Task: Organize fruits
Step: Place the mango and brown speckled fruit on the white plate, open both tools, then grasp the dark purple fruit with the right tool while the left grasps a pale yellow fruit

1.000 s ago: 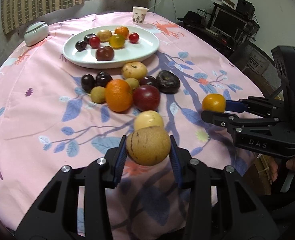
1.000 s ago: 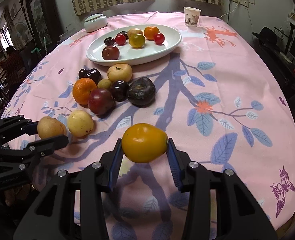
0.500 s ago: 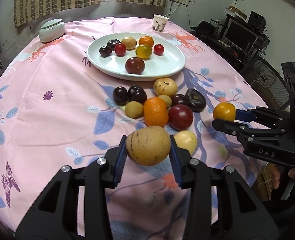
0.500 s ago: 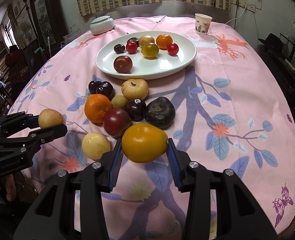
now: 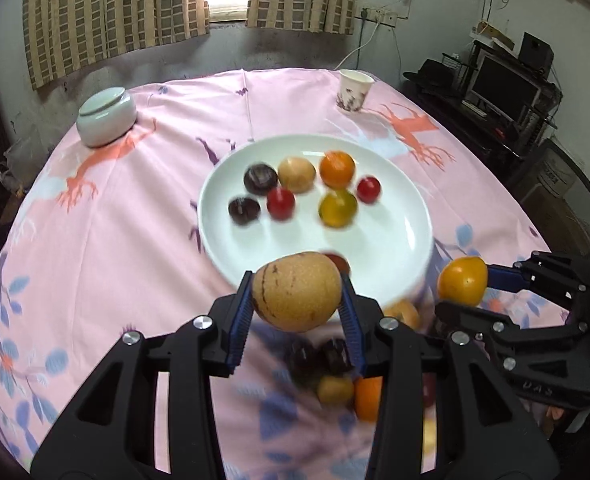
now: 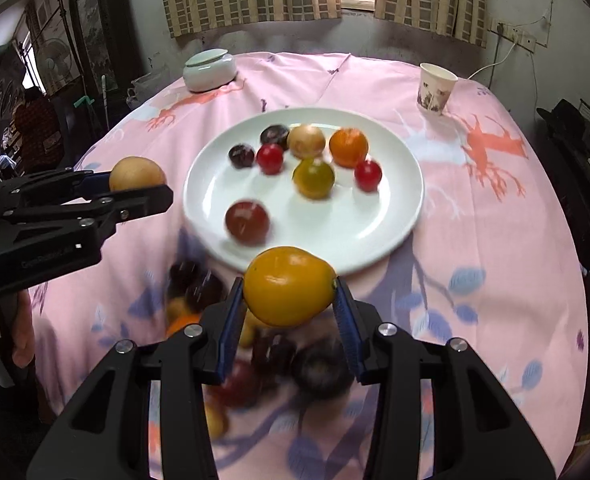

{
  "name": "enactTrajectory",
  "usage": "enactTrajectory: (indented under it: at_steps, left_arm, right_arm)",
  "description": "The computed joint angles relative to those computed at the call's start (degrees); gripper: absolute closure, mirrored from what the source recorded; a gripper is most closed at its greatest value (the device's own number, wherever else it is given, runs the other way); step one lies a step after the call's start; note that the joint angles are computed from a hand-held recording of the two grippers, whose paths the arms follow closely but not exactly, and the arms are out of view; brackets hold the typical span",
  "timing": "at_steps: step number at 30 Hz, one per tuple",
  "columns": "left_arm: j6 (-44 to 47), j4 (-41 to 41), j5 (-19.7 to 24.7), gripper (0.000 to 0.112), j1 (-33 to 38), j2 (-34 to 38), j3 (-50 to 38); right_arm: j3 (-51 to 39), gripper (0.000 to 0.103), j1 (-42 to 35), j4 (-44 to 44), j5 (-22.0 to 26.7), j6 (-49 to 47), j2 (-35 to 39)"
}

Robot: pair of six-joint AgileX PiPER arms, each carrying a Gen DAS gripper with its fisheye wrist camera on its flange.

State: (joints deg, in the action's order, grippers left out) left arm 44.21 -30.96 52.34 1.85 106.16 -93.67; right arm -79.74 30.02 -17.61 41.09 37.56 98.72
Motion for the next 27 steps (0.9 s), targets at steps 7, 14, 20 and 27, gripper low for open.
enactTrajectory:
  at_steps: [7,14,20,27]
  left_arm:
    - [-13.3,7.1,8.9,0.070,-3.8,18.2,-25.8]
    - [-15.8,8.4,12.3,0.070,-4.3,24.8,-34.0]
    - [-14.1,6.0,7.9,0.039,-3.9,22.3,-30.5]
    - [-6.4,-2.9,4.7,0.033,0.5,10.6,-17.9]
  right_arm:
    - [-18.1,0.059,-8.2,4.4,5.2,-6.5,14.8]
    - [-22.9,0.059,-11.8,10.7,5.9,-11.3,20.3]
    - [-18.7,0.026,-12.2,8.7,0.3,-6.8,17.7]
    - [-11.3,0.011,-10.0,3.4,-1.7,-2.3,8.7]
